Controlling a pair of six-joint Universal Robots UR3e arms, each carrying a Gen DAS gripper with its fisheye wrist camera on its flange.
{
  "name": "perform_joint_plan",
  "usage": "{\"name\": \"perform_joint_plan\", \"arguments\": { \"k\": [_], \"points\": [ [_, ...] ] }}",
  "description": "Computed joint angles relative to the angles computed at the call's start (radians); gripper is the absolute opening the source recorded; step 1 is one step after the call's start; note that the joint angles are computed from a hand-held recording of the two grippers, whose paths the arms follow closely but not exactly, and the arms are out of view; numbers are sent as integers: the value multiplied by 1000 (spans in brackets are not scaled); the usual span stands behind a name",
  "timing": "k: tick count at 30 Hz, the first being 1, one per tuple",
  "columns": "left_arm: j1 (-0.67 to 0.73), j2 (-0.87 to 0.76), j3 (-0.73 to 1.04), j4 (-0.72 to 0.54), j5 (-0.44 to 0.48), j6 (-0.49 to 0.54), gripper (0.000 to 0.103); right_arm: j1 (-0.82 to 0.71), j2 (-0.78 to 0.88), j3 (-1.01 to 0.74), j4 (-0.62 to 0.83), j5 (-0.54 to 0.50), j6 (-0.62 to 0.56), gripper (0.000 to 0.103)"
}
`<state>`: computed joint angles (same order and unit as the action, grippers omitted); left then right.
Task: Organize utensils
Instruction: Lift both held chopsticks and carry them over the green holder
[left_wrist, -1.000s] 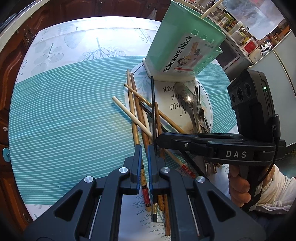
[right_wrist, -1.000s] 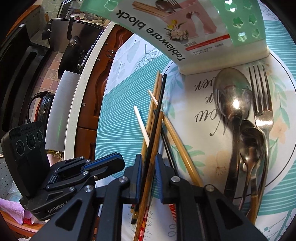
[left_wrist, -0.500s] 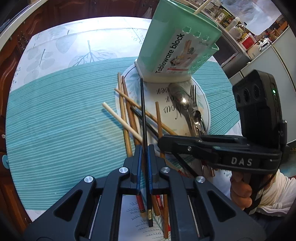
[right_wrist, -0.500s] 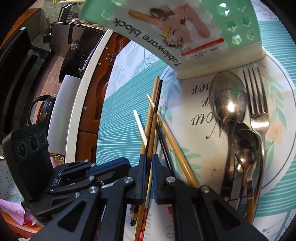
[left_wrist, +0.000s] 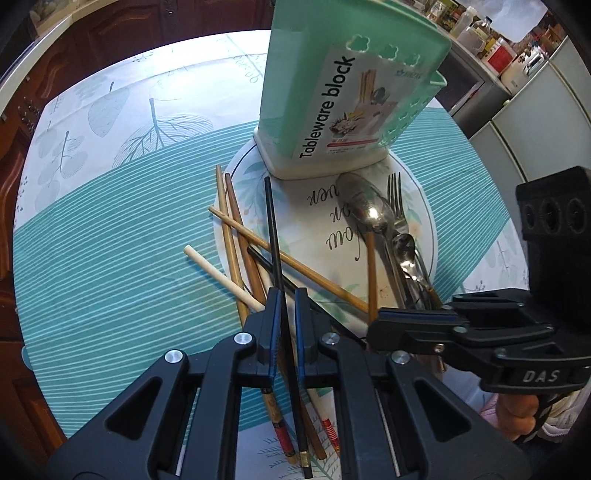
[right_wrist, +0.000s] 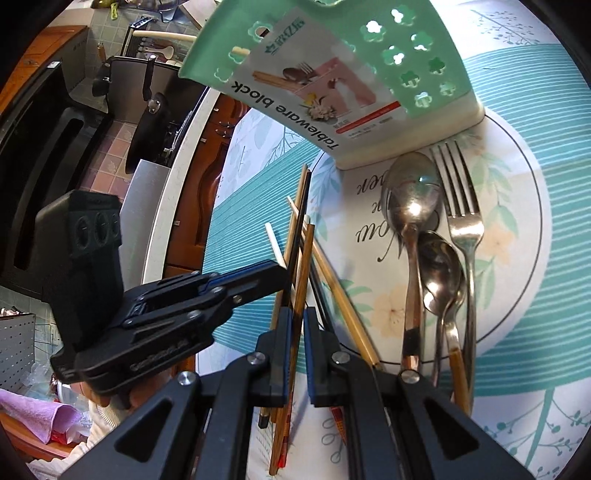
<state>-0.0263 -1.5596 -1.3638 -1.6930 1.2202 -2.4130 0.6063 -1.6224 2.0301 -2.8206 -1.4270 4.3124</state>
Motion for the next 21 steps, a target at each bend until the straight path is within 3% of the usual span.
{"name": "perform_joint_plan", "arguments": {
  "k": [21],
  "points": [
    [-175,-90,35,107,172,-119,7,-10,-67,76,-46,6,-1,6]
  ]
}}
